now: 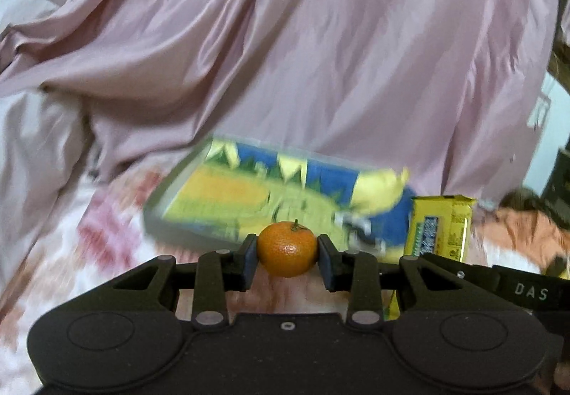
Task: Organize snacks
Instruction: 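Carry the orange into the tray with the left tool while the right tool drops the wafer bar there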
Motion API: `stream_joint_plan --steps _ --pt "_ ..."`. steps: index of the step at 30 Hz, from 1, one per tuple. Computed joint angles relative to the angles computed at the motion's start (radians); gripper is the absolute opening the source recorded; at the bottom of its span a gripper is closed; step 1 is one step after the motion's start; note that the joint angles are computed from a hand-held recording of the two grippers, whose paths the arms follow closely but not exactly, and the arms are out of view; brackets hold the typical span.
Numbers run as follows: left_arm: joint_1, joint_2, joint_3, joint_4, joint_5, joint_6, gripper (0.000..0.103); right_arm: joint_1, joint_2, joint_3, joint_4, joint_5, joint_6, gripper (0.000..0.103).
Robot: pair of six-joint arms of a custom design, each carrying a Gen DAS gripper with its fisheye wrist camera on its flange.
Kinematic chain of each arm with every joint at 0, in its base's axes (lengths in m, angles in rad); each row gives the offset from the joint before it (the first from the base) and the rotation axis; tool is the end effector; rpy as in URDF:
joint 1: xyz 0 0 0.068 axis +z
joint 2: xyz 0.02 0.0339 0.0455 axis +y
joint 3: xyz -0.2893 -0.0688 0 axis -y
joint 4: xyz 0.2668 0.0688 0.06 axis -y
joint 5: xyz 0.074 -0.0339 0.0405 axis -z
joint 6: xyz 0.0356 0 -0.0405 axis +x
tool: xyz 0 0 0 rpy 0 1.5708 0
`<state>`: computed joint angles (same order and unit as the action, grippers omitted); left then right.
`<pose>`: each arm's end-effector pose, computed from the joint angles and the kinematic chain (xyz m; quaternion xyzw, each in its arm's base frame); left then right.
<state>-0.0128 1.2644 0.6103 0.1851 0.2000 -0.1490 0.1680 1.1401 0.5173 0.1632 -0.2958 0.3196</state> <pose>0.2780 -0.0106 0.2254 -0.0056 0.8494 -0.1269 0.5123 0.2425 0.0517 0.2216 -0.0139 0.8438 0.2474 0.4760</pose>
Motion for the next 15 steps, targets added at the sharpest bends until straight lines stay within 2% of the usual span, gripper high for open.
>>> stream_joint_plan --steps 4,7,11,15 --pt "-0.033 0.188 0.136 0.076 -0.031 -0.047 0.037 -0.083 0.176 0.137 0.069 -0.067 -0.003 0.011" --pt "-0.044 0.311 0.223 0.095 -0.040 -0.091 0.037 -0.120 0.300 0.218 0.105 -0.093 0.005 0.012" --pt "-0.066 0.437 0.330 0.073 -0.065 -0.136 0.037 -0.156 0.435 0.304 0.114 -0.119 0.012 0.012" --pt "-0.083 0.510 0.393 0.040 -0.073 -0.131 0.037 -0.183 0.515 0.359 0.078 -0.126 -0.032 0.012"
